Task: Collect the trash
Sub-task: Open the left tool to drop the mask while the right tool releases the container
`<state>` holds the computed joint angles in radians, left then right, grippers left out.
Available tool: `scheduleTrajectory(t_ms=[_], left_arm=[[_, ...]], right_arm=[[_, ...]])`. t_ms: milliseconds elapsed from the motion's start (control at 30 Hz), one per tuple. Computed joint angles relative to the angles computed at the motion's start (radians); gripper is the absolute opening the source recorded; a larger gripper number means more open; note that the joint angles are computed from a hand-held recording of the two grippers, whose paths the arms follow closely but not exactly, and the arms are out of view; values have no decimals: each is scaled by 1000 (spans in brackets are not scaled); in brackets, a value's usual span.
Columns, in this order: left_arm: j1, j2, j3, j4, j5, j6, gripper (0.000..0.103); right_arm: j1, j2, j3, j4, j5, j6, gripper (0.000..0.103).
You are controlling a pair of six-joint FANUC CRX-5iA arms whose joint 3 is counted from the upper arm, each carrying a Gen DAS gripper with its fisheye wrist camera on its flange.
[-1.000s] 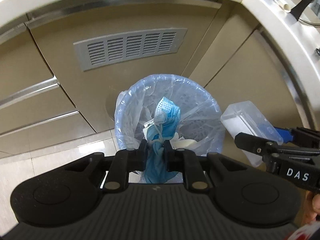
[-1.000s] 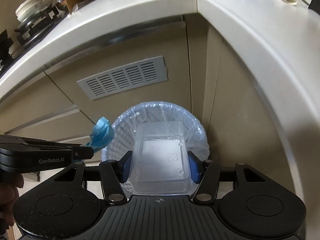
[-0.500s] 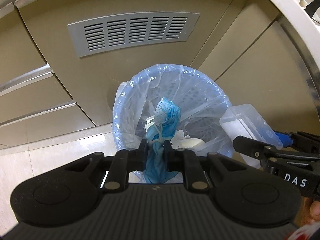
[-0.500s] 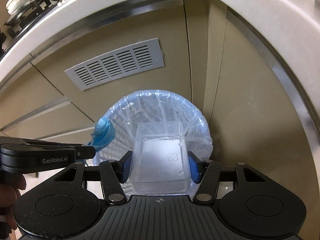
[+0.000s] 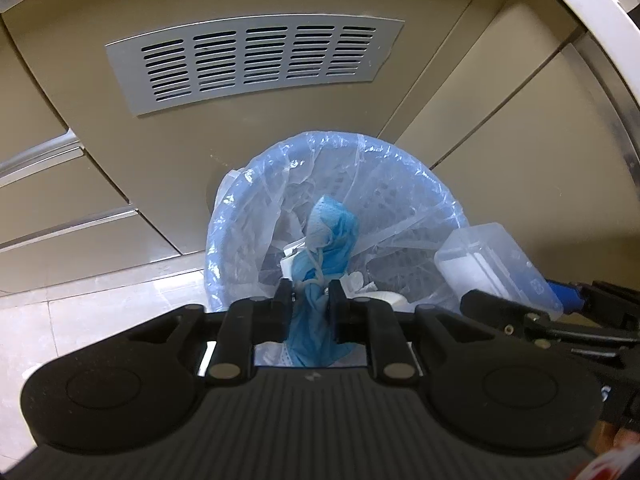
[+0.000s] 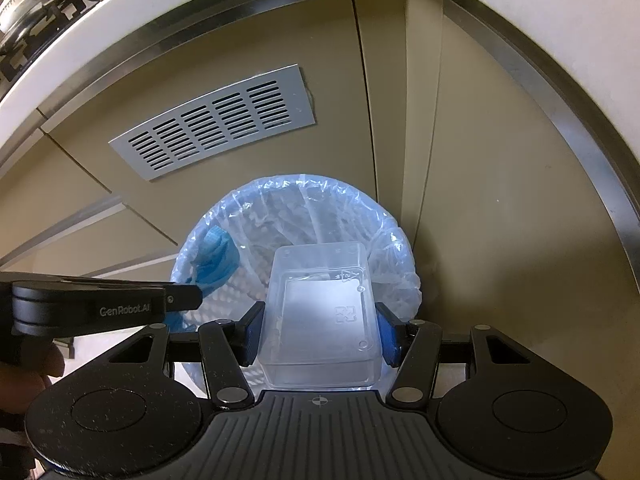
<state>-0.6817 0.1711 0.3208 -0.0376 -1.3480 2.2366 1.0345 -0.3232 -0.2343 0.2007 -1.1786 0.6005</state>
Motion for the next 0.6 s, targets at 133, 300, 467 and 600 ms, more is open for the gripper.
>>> scheduleTrajectory(t_ms=[133,300,467,600], left_arm=[[-3,0,-5,-9,23,18,38],[-11,-14,-14,-27,26,23,38],[-16,-34,-25,-37,13,32,38],[-17,-42,-29,-39,10,38,38]], right_arm=[[-9,1,0,-5,-1,6,56],[-16,5,0,-9,-2,8,56],[-16,9,3,-15,6,13,56],[-12,15,10,-18,13,18,56]])
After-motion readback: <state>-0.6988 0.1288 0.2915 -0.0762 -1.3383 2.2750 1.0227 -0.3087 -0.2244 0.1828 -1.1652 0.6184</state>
